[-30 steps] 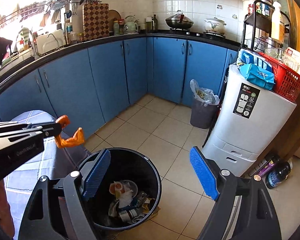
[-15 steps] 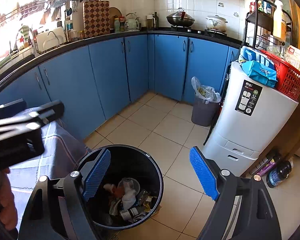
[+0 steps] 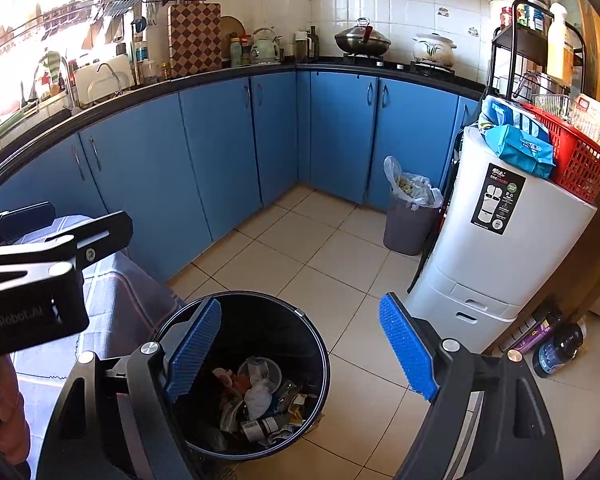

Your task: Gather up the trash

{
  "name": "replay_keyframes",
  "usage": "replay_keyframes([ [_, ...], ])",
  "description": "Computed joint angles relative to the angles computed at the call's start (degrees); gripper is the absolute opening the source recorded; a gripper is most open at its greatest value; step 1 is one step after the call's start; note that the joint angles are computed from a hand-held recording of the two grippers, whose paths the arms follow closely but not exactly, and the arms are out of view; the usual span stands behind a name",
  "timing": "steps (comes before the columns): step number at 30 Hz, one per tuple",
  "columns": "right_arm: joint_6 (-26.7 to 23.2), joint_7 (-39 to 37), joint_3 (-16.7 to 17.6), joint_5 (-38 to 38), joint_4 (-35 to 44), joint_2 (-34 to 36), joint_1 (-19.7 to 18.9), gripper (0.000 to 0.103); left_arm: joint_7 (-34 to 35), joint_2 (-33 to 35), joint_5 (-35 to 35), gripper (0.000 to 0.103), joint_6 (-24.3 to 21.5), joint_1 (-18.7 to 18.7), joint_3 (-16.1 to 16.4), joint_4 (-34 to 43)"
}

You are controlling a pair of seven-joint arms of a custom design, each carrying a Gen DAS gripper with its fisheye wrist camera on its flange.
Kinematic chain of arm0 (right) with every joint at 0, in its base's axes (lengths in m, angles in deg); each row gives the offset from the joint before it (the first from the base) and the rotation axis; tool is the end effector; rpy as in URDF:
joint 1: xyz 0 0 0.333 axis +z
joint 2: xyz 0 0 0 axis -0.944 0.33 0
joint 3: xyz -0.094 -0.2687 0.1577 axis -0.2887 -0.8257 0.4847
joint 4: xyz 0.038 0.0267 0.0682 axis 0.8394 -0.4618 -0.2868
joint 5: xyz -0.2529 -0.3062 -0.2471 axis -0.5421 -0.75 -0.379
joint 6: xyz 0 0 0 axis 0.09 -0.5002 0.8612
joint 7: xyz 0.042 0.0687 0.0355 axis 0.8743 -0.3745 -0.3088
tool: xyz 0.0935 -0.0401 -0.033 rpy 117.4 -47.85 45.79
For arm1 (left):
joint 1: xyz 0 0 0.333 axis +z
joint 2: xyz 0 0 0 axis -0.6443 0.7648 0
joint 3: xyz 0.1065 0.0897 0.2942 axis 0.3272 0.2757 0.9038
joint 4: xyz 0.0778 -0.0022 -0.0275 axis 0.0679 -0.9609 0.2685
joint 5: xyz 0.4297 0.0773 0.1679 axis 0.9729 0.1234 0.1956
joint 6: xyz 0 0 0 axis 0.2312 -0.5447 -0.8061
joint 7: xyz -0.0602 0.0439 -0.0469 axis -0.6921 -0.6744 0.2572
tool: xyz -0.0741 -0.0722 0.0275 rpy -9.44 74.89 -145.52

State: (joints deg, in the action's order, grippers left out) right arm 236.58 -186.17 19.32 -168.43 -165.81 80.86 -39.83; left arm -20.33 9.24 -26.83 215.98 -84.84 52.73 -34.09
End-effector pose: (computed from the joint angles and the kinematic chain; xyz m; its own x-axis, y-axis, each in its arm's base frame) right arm 0.5776 0.3770 0.2761 -0.1560 -0.9872 -0.0332 -0.6247 0.1246 -0.7708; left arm 0.6407 -0.4766 0.3181 -0.3463 -0.9369 -0.0477 -0.5974 0.2595 -0.7588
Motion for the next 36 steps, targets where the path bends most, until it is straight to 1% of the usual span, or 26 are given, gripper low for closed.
replay_keyframes([
  [3, -0.42, 0.42, -0.06, -0.24, -0.12, -0.16, 0.11, 0.079, 1.28, -0.23, -0.69, 0.1, -0.39, 0.78, -1.11, -0.12],
  [8, -1.0, 0.9, 0.05, -0.53, -0.3, -0.37, 0.11, 0.08, 0.9, -0.52, 0.02, 0.1, -0.61, 0.5, -0.67, -0.47],
  [9, -1.15, 0.9, 0.11, -0.49, -0.23, -0.34, 0.12, 0.081, 0.76, -0.52, 0.21, 0.1, -0.75, 0.45, -0.62, -0.46],
  [10, -1.23, 0.95, 0.13, -0.53, -0.26, -0.36, 0.13, 0.085, 0.53, -0.53, 0.44, 0.1, -0.94, 0.38, -0.56, -0.43],
  [11, -1.45, 1.29, 0.12, -0.86, -0.28, -0.41, 0.23, 0.086, 0.4, -0.6, 0.62, 0.1, -0.93, 0.48, -0.64, -0.49],
  [14, -1.54, 1.97, 0.19, -1.64, -0.33, -0.54, 0.24, 0.086, -0.07, -0.63, 1.2, 0.1, -1.1, 0.61, -0.79, -0.44],
  [19, -1.53, 2.0, 0.39, -1.71, -0.31, -0.52, 0.08, 0.086, 1.73, -0.9, 0.52, 0.1, -2.02, 2.27, -2.85, -0.49],
  [22, -1.58, 2.15, 0.39, -1.92, -0.22, -0.48, 0.1, 0.093, 1.15, -0.93, 1.16, 0.1, -2.2, 2.05, -2.61, -0.37],
  [26, -1.33, 2.92, 0.38, -2.7, -0.13, -0.54, 0.06, 0.096, 0.95, -1.02, 1.68, 0.1, -2.49, 2.27, -3.01, -0.27],
  [30, 0.3, 1.25, 0.49, -1.56, 0.26, -0.13, -0.49, 0.096, 0.66, -1.0, 2.01, 0.1, -2.55, 2.59, -3.4, -0.17],
  [36, 0.49, 0.51, 0.11, -1.37, 0.45, 0.06, -0.06, 0.096, 0.33, -1.37, 2.78, 0.1, -2.54, 2.72, -3.61, -0.4],
])
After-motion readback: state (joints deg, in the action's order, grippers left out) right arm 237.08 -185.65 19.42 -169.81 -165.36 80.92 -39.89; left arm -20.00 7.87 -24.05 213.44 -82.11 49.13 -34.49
